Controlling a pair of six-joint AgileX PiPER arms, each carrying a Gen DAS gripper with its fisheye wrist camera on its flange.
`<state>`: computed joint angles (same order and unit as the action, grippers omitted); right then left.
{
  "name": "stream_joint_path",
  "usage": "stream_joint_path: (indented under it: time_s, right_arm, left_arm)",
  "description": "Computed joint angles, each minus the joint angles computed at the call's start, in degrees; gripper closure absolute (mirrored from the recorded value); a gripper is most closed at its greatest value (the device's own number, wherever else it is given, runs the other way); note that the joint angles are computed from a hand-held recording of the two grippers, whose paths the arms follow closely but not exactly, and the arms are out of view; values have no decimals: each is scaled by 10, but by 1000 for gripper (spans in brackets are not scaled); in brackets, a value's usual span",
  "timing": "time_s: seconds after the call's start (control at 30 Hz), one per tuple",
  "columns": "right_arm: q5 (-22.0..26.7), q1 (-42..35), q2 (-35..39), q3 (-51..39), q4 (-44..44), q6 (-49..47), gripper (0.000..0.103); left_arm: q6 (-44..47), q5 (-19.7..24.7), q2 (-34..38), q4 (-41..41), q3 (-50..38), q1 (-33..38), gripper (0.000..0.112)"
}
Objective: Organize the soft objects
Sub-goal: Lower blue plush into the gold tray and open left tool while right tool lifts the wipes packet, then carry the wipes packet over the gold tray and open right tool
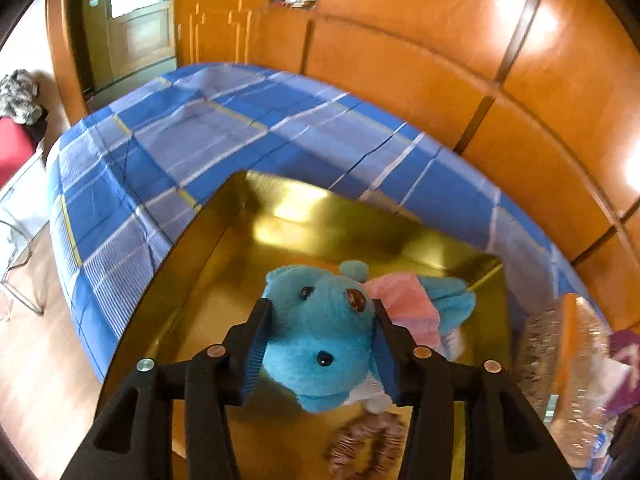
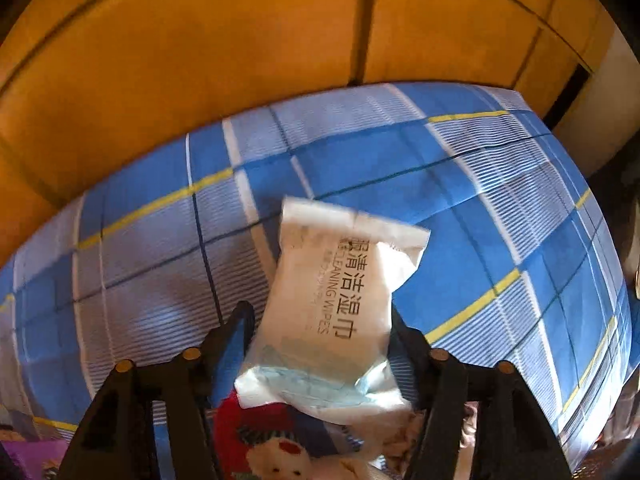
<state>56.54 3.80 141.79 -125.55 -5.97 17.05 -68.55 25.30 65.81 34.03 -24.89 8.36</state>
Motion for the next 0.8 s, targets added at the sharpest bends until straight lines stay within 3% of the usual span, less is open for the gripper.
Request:
stream_joint_path:
  time_s: [0.17, 0.27, 0.57, 0.8]
  right_arm:
    - [-46, 22, -27, 61, -37, -14, 54]
    - [-74, 41, -47, 100, -67, -14, 55]
    - [-164, 104, -130, 211, -133, -7, 56]
    - [-170, 155, -155, 203, -169, -13, 56]
  left_arm:
    - [-63, -23, 24, 66, 27, -9, 40]
    - [-101, -12, 19, 102, 36, -36, 40]
    - [-230, 132, -56, 160, 49, -257, 38]
    - [-290, 236, -97, 164, 47, -422, 38]
